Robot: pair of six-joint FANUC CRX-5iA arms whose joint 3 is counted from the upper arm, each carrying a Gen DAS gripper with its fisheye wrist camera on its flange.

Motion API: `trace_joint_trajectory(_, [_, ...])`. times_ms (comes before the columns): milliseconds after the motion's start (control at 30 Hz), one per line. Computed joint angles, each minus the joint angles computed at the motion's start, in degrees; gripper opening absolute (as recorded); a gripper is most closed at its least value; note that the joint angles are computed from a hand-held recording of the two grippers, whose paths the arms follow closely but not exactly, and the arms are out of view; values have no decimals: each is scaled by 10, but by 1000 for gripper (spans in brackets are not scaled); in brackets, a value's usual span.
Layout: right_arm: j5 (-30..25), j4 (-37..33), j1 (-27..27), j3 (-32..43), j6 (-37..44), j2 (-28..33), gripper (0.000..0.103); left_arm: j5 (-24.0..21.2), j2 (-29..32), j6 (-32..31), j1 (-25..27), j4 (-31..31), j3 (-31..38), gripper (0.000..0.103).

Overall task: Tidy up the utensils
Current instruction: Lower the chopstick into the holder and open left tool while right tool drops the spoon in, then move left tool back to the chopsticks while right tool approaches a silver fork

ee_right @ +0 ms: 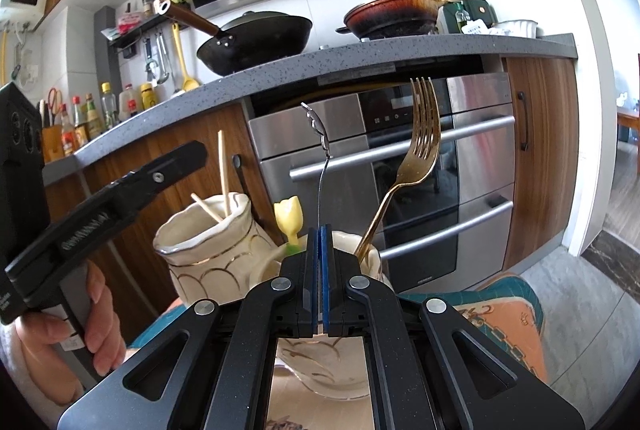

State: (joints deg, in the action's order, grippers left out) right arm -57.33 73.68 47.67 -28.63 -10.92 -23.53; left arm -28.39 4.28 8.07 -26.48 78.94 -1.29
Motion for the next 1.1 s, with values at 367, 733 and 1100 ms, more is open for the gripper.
trace_joint_trajectory(367, [-52, 6, 45, -2, -18, -16, 29, -9, -50, 13, 36, 3, -47, 52])
trace_joint_trajectory(733, [-197, -88, 208, 15, 19, -30, 79, -122, -128, 199, 141, -208, -90, 93])
trace_joint_trajectory(1100, [-213, -211, 261, 47, 58, 2, 80, -221, -151, 274, 185, -319, -113, 95])
